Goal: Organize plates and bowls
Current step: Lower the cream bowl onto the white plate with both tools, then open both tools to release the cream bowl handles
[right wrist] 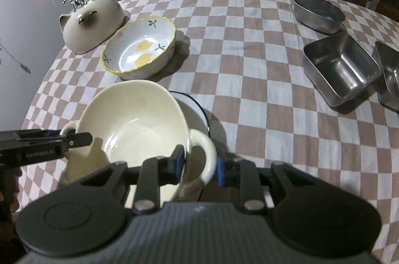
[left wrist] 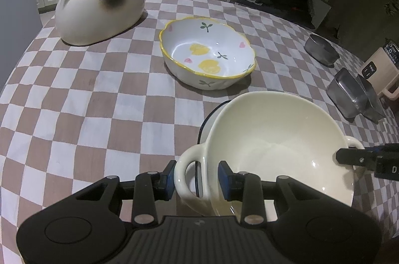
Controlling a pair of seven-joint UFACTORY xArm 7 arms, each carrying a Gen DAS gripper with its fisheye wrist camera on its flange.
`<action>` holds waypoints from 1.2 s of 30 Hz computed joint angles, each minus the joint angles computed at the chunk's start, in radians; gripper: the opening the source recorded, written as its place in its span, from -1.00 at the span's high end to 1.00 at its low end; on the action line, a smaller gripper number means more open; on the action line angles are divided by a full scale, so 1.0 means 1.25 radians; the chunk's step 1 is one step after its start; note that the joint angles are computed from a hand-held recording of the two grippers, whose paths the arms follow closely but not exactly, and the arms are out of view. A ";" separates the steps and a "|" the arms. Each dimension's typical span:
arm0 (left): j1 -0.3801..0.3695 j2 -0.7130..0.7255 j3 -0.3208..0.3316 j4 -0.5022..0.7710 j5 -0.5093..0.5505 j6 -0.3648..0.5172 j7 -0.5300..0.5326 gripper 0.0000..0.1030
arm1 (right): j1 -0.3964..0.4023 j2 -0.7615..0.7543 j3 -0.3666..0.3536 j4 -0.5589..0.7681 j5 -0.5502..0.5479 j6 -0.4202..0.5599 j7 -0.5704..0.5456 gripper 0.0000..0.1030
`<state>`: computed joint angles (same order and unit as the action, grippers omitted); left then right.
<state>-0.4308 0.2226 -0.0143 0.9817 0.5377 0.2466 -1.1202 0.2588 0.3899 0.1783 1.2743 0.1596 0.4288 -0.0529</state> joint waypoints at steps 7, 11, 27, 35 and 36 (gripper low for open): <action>-0.001 -0.002 0.000 0.000 0.004 -0.005 0.002 0.29 | 0.007 0.009 -0.009 0.010 -0.013 0.020 0.019 0.34; -0.001 -0.004 0.001 -0.002 0.006 -0.010 0.005 0.28 | 0.007 0.015 -0.010 0.017 -0.014 0.032 0.029 0.32; 0.001 -0.006 -0.006 0.001 -0.009 -0.008 0.033 0.19 | 0.004 0.036 -0.006 0.034 -0.017 0.047 0.031 0.25; -0.001 -0.008 -0.007 -0.001 -0.010 -0.004 0.035 0.19 | -0.004 0.038 0.001 0.032 0.001 0.041 0.008 0.23; 0.000 -0.009 -0.007 -0.002 -0.011 -0.004 0.036 0.19 | -0.007 0.039 0.003 0.033 0.007 0.043 0.005 0.23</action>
<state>-0.4313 0.2117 -0.0236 0.9789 0.5243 0.2421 -1.0758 0.2504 0.4391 0.1825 1.3157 0.1680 0.4826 -0.0461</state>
